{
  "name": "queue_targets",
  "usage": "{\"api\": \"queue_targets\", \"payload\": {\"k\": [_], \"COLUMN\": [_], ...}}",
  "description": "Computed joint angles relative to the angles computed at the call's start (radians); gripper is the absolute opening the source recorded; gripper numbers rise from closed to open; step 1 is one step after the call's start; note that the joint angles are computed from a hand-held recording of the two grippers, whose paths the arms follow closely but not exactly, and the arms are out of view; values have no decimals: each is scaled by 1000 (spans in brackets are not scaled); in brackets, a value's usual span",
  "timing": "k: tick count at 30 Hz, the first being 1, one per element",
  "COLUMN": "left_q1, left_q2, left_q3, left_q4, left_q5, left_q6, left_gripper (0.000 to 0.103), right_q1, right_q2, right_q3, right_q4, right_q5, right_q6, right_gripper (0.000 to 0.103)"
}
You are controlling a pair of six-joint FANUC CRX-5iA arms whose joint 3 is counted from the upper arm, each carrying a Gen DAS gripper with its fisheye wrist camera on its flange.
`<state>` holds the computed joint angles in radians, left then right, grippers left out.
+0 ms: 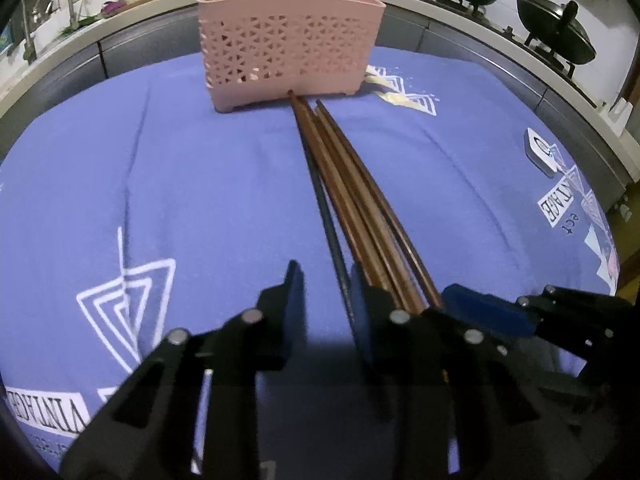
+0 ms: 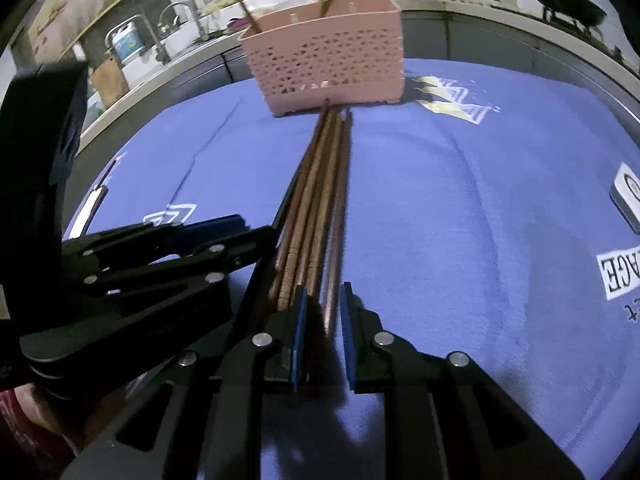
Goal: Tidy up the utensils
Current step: 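Grasp a brown chopstick with the right gripper while the left gripper grasps a black chopstick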
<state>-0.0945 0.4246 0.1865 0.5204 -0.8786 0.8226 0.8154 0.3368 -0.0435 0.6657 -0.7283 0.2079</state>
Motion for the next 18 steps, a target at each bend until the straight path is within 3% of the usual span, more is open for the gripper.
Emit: {"api": "queue_targets", "payload": {"k": [2, 4, 8, 18], "left_q1": [1, 7, 34, 51], "left_q2": [-8, -16, -36, -45], "left_q3": [-8, -15, -41, -36], "left_q4": [-4, -13, -9, -41], "left_q5": [9, 13, 13, 2], "left_q6": [-3, 1, -6, 41], "left_gripper": [6, 3, 2, 3], "right_q1": [-4, -12, -22, -14], "right_q2": [-2, -13, -34, -20], "right_q3": [0, -11, -36, -7], "right_q4": [-8, -18, -6, -14], "right_q5": [6, 23, 9, -6], "right_q6": [3, -11, -70, -35], "right_gripper": [18, 17, 16, 16]}}
